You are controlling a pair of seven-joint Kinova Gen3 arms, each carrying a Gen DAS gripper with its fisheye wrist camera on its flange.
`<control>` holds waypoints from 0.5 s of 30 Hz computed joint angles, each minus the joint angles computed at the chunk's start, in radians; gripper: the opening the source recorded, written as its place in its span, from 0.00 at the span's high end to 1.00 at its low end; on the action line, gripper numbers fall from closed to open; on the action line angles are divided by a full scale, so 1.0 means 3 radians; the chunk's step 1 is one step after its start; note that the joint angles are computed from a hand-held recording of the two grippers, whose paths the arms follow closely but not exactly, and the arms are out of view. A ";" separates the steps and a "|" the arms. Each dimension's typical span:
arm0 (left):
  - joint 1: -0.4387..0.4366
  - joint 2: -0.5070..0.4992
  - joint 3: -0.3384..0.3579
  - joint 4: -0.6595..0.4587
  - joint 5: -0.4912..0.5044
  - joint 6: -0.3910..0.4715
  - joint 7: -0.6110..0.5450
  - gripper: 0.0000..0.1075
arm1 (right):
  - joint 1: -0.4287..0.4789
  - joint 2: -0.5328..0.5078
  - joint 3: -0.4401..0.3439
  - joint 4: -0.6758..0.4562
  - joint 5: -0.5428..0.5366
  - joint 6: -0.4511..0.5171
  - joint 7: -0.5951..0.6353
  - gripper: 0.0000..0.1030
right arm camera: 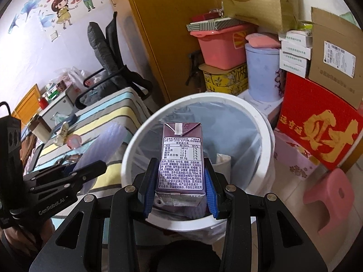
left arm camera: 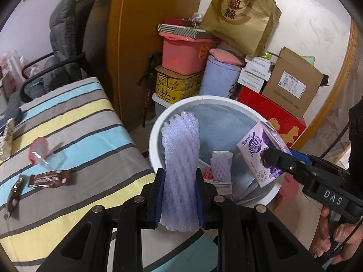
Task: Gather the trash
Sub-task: 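Carry the mesh sleeve and purple carton over the bin while both tools open to drop them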
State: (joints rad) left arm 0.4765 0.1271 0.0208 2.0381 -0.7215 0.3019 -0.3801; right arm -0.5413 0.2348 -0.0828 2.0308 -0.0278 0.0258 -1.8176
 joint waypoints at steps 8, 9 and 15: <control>-0.0121 0.0251 0.0016 -0.0184 0.0510 -0.0185 -0.0637 0.77 | 0.0154 0.0120 -0.0119 -0.0122 0.0018 0.0156 0.0019 0.61; -0.0120 0.0273 0.0001 -0.0199 0.0567 -0.0218 -0.0704 0.77 | 0.0162 0.0138 -0.0120 -0.0148 0.0026 0.0181 0.0025 0.61; -0.0415 0.0350 0.0202 -0.0220 0.1135 -0.0404 -0.1306 0.63 | 0.0323 0.0259 -0.0264 -0.0292 0.0002 0.0330 0.0103 0.61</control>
State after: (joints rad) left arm 0.3519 0.2320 0.0815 1.9722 -0.3811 0.1807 -0.7720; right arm -0.4442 0.3125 -0.1621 1.9431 -0.0273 0.1248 -1.7866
